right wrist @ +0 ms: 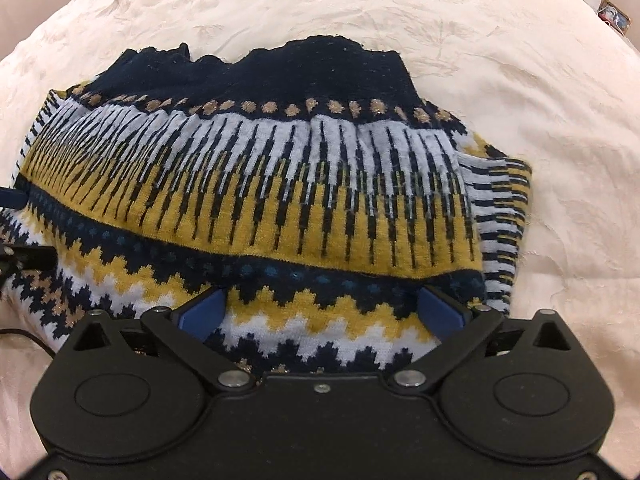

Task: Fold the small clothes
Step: 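Press the folded sweater flat with both grippers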

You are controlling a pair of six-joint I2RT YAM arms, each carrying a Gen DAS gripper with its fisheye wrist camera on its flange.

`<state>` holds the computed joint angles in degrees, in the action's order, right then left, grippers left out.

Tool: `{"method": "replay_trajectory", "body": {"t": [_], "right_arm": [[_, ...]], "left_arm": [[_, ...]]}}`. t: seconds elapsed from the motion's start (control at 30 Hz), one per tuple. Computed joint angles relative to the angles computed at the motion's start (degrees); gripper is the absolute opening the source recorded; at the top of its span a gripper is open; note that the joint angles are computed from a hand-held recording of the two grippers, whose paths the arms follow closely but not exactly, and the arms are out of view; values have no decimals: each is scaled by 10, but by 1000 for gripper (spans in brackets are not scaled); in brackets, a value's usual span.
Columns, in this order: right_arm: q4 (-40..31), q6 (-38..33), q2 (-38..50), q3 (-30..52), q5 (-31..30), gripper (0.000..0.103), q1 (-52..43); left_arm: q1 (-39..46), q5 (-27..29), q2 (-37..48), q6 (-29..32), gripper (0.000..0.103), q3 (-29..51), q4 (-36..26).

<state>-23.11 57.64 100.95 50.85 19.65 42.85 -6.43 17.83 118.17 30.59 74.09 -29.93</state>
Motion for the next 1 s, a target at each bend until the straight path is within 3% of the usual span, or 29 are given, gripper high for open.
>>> {"method": "replay_trajectory", "body": {"t": [0.2, 0.43, 0.67, 0.87, 1.0], "right_arm": [[52, 12, -10, -38, 28, 103, 17], [102, 21, -17, -76, 59, 103, 42], [148, 6, -58, -124, 53, 103, 37], [222, 40, -211, -238, 37, 102, 11], [178, 95, -331, -290, 71, 103, 2]], "left_arm": [[-22, 3, -35, -80, 103, -28, 31], [-75, -80, -1, -100, 103, -57, 86], [-93, -114, 16, -125, 103, -60, 112], [-98, -121, 12, -133, 103, -72, 131], [-100, -124, 4, -135, 103, -83, 136]]}}
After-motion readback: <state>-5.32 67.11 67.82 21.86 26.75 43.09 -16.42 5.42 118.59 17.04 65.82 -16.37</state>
